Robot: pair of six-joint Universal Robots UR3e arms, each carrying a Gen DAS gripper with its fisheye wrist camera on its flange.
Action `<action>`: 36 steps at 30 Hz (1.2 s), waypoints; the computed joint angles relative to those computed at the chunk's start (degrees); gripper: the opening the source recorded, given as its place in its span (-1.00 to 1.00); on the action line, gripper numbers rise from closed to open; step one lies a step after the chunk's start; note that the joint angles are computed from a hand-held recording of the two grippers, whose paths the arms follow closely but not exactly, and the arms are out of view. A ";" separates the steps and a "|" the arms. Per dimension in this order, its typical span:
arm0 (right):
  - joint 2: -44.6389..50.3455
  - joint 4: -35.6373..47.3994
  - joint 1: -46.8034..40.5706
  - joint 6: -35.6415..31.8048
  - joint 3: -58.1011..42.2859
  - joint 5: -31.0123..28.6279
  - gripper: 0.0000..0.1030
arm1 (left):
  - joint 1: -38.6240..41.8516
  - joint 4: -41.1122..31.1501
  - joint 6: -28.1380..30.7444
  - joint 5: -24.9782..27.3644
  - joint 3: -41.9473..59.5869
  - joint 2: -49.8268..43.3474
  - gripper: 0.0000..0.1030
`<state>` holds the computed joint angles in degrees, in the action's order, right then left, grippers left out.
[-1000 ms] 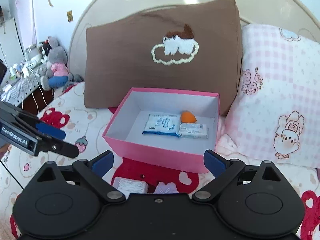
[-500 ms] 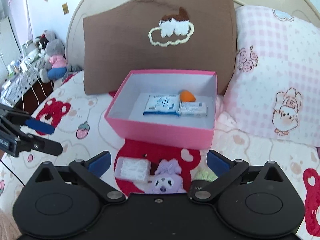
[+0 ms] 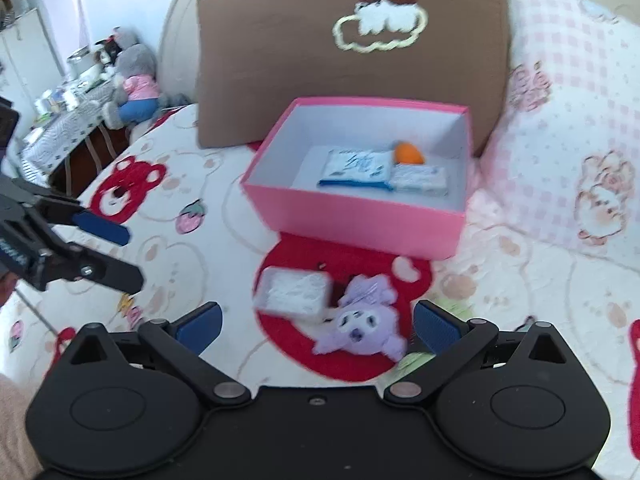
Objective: Organize objects
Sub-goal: 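Raise the left gripper out of the pink box and back away, then move the left gripper down toward the clear floss-pick case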
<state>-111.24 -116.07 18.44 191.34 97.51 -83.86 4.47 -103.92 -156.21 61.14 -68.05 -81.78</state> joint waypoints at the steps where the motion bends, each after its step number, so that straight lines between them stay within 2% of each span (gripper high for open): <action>1: -0.01 -0.02 0.35 -0.12 0.19 0.24 1.00 | 0.33 -0.44 0.38 -0.18 -0.53 0.27 0.94; 9: 2.87 -2.45 6.58 -1.82 0.38 -3.20 1.00 | 2.11 -1.06 2.60 -0.62 -6.47 3.29 1.00; 12: 3.73 -5.87 8.16 -1.69 3.24 -2.60 1.00 | 2.91 -0.64 3.15 -1.03 -9.18 4.43 1.00; 16: 5.87 -11.88 11.30 -0.02 6.41 -4.93 0.99 | 3.64 0.90 2.97 -1.59 -13.01 5.89 1.00; 18: 7.60 -15.79 13.86 -0.14 7.46 -8.31 0.99 | 3.76 3.02 3.18 -1.74 -15.66 7.38 1.00; 21: 12.34 -19.34 19.51 -1.21 6.65 -18.44 0.99 | 2.73 9.25 1.92 -0.02 -20.68 10.73 1.00; 23: 13.81 -21.50 20.64 -2.73 7.24 -20.59 0.99 | 3.02 11.05 2.11 -0.22 -22.96 12.25 1.00; 29: 14.98 -31.38 21.18 -6.62 11.95 -19.35 0.98 | 3.98 17.57 1.89 -1.17 -29.28 15.05 1.00; 33: 16.09 -47.99 21.81 -9.89 19.20 -16.34 0.98 | 6.46 19.57 1.76 -5.36 -33.14 15.65 1.00; 36: 20.58 -51.36 24.04 -9.61 18.48 -19.74 0.98 | 7.60 24.30 0.08 -7.77 -37.05 16.45 1.00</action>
<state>-90.66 -167.43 42.48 181.73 115.99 -103.59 12.07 -79.62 -156.13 53.37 -105.10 -65.33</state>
